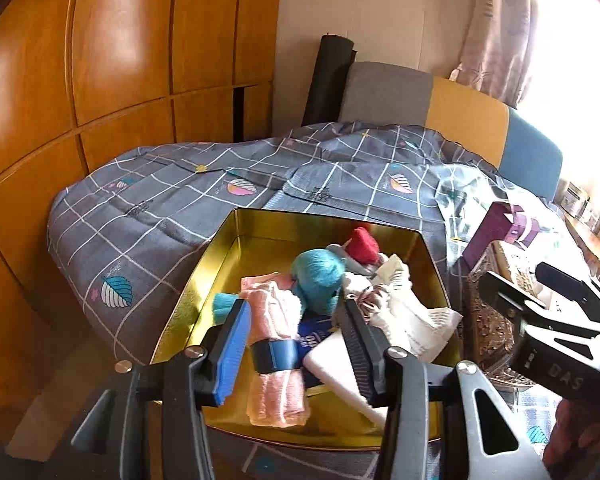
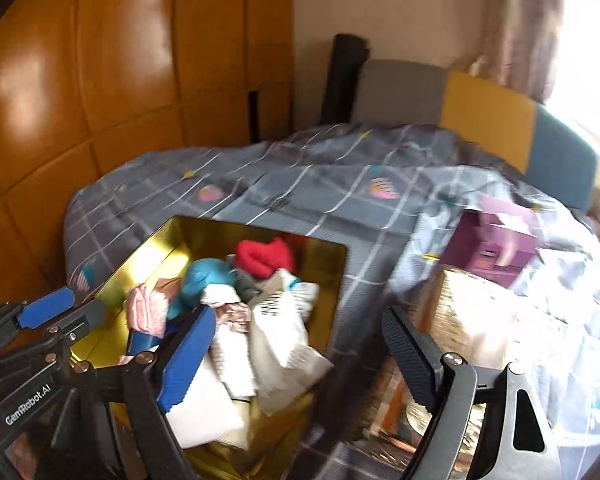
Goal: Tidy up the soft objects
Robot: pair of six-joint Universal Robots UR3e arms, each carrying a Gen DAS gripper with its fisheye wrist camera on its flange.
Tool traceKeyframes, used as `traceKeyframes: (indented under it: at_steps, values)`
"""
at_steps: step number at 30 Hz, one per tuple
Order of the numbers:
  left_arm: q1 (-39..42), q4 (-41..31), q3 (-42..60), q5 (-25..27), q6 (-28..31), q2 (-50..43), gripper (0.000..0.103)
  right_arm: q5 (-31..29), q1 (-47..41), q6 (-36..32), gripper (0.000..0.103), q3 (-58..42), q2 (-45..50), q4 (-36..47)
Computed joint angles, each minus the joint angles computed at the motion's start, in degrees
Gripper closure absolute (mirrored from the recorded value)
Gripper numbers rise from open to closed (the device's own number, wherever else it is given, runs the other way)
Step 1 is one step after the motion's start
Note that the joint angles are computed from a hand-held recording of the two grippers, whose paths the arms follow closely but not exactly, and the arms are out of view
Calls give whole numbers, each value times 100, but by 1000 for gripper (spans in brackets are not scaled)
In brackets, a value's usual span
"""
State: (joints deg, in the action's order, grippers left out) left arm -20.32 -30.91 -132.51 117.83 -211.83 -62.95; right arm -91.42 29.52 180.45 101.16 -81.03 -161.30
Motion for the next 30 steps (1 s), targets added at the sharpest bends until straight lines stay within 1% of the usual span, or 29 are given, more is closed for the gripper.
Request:
traceKeyframes:
  at_steps: [2,6,8,10,15,22,27,30]
  values:
    - [-295,13,179,230,-122,-258,40,-149,-49,77,12,339,-239,-240]
    - [-857,208,467,670,-343,-704,38,-499,-88,168,10,1022,-688,-690]
    - [-1157,133,749,983,-450,-1025,32,-634,-113,208,9,1338,-879,-885]
    - [-1410,18,1004,1242,-590,-1286,28,-642,-197,258,9,1601,-1071,-998]
    - [-1862,-64,1331,1787,-798,-1685,28,-574,-432,344,9,1946,-1328,-1082]
    - [-1886,-480,1502,1853,-1098,-1749,28,-482,-567,378,9,2147,-1483,-1112]
    - [-1933,-457,1476,1957,-1131,-1767,28,-473,-548,370,9,2152,-1470,-1148]
    - [-1887,-453,1445,1878,-1116,-1730,28,-512,-504,382,9,2122,-1439,-1149]
